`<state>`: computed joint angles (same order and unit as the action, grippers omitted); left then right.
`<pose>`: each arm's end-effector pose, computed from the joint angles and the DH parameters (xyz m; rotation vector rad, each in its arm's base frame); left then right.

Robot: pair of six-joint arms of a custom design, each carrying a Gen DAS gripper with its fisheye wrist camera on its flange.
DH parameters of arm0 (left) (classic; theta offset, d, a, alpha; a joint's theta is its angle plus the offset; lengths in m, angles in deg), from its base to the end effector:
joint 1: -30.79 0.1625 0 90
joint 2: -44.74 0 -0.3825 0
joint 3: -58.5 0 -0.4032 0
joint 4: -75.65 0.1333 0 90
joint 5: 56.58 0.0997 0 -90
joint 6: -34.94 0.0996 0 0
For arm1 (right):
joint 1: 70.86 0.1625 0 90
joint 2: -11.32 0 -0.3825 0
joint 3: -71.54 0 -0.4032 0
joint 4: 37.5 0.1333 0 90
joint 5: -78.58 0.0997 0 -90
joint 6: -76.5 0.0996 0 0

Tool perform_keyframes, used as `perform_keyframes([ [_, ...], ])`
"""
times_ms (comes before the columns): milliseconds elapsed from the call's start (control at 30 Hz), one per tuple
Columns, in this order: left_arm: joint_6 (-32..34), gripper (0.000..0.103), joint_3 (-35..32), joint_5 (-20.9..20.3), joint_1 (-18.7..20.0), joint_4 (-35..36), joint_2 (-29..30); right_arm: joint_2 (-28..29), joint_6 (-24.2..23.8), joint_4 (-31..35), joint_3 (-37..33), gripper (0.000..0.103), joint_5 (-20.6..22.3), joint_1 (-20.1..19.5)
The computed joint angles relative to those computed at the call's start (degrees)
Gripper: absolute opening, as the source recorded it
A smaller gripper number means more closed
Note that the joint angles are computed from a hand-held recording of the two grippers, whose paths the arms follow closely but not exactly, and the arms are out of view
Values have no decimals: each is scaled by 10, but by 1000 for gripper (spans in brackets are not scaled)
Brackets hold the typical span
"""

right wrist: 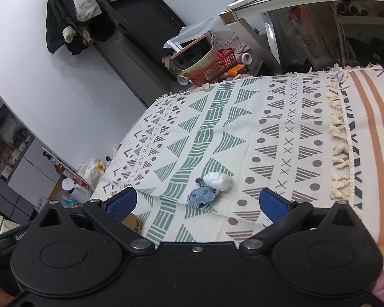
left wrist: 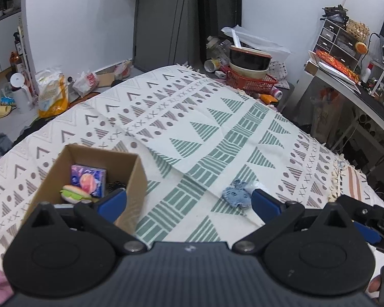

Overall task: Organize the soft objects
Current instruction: 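Move the left tool to the small blue plush while the right tool approaches the white tissue ball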

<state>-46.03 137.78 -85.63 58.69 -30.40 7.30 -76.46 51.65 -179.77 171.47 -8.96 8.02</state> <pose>-0.4915 -0.5096 0.0392 -0.0679 2.2064 -1.0625 0.0290 -0.5656 0.4480 0.3562 -2.7751 0.9903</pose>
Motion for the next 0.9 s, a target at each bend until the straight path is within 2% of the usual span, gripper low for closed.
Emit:
perform_keyframes([
  [267,45,102,-26,9,15,-43,31,49,7,7,-47,103,-3,9],
  [400,73,100,-29,8,26,-79,44,65,2,0,-50,103,17,-3],
  [567,120,91,-36,0,47,-144,69,94,8,2,-62,103,14,-14],
  [700,144,85,-46,-12,68,-187,87,116,39,19,-85,103,27,-27],
  [800,164,81,-55,-26,82,-220,101,138,74,68,-117,99,55,-41],
  [900,184,77,-66,-42,94,-243,117,154,89,80,-131,98,51,-42],
])
